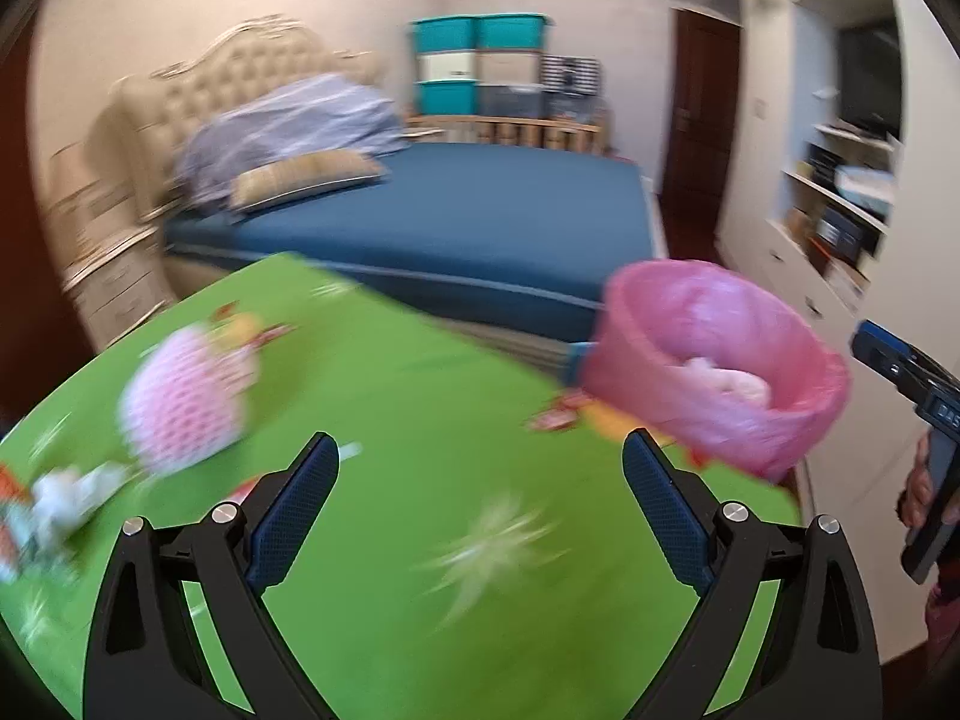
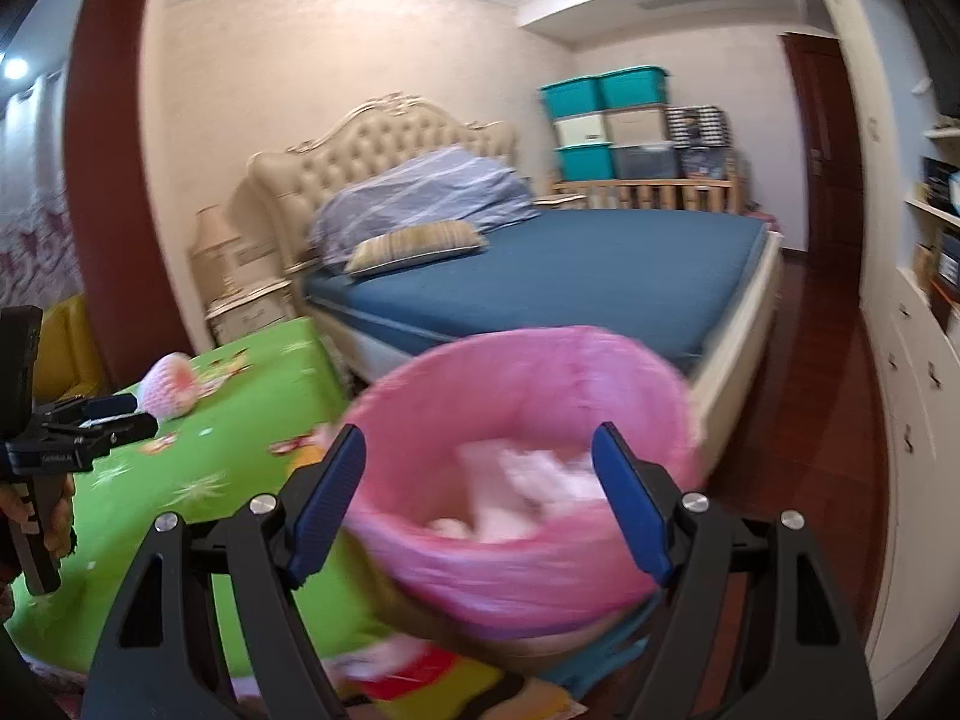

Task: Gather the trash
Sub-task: 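Open both tools to drop the foam strip and bag into the wastebasket, then grasp the white tissue scrap with the right tool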

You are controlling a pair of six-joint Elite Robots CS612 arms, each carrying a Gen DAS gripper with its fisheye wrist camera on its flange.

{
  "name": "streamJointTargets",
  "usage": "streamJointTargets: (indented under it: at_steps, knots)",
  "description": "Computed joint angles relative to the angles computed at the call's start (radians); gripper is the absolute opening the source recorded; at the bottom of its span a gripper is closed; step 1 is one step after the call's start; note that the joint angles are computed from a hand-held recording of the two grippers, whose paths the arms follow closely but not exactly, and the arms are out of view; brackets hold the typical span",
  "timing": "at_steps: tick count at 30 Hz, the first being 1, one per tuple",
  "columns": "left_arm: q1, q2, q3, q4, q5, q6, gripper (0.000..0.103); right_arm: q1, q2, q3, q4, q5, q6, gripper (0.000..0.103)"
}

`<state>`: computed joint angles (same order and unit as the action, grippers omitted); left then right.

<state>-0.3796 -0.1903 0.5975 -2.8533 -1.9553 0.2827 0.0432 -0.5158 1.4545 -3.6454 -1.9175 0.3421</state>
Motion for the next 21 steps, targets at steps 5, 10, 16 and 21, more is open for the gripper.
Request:
streamJointTargets:
  at_steps: [5, 10, 16, 21]
  knots:
    - [0.053, -0.009, 0.011, -0.028, 0.08, -0.049, 0.089, 0.043, 0.044, -0.135, 0.095, 0.063, -0.053, 0.076]
    - [0.097, -0.026, 0.052, -0.075, 0.174, -0.05, 0.089, 0.088, 0.107, -0.301, 0.248, 0.116, -0.079, 0.076]
    - [0.141, -0.03, 0.067, -0.101, 0.269, -0.058, 0.089, 0.134, 0.186, -0.506, 0.414, 0.155, -0.132, 0.076]
    - [0.172, 0.006, -0.014, -0.052, 0.329, -0.093, 0.089, 0.162, 0.267, -0.708, 0.581, 0.176, -0.165, 0.076]
